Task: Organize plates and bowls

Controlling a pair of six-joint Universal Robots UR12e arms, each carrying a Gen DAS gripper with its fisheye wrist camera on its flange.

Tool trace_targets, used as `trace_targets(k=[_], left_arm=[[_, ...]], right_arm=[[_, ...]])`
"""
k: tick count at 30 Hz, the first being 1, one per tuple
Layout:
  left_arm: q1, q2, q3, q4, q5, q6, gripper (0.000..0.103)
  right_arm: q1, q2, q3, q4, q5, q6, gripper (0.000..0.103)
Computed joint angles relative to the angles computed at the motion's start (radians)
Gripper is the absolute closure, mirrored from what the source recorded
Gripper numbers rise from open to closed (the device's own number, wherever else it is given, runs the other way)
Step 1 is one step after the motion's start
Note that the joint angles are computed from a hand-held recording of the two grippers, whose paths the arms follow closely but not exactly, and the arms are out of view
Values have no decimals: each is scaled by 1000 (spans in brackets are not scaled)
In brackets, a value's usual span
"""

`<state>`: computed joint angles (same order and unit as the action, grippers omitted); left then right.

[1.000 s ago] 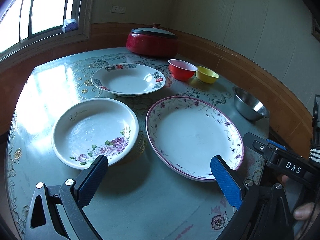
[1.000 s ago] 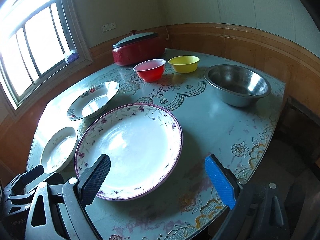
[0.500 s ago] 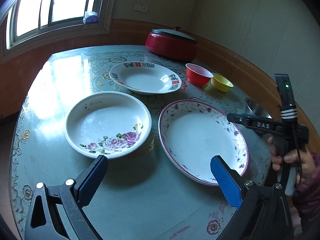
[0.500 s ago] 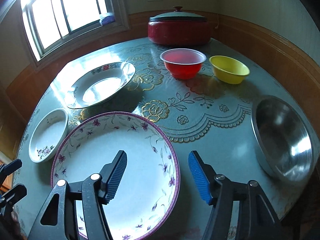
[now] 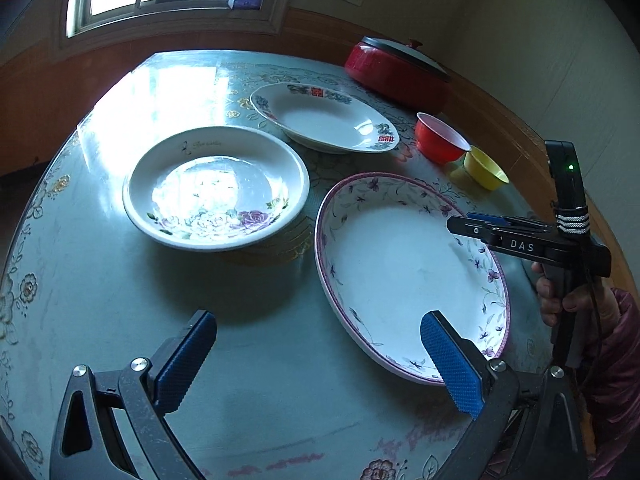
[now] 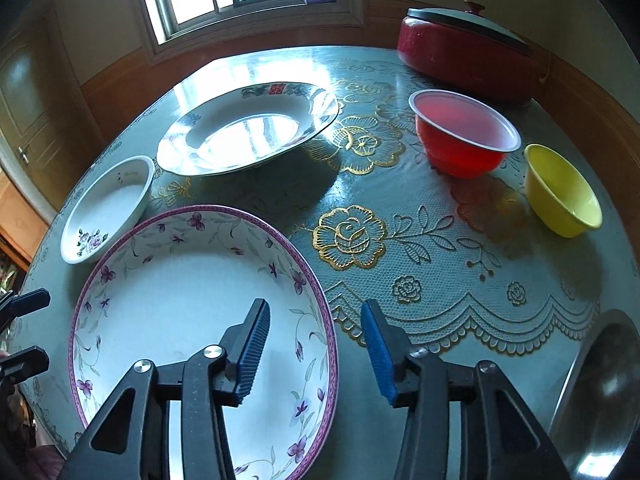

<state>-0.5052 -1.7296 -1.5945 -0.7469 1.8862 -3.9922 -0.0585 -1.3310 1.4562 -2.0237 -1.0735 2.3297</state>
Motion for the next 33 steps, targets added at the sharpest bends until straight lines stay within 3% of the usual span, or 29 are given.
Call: trace_targets(k=[5, 9, 11, 20, 33], left_arm=[[-8, -23, 22, -26, 0, -60, 21], [-13, -49, 52, -47, -26, -49, 55], [-22, -69, 83, -81, -11, -30, 63], [-42, -126, 175, -219, 81, 11, 73], [-48, -199, 272, -290, 157, 46, 76]], right_arm=[[-3, 12, -23, 78, 20, -103, 73], [-4, 11, -30, 99, 18, -173, 78], [-4, 11, -32, 101, 13, -194, 80], [-15, 19, -55, 126, -31, -188, 80], [-46, 34, -84, 155, -59, -141, 81]])
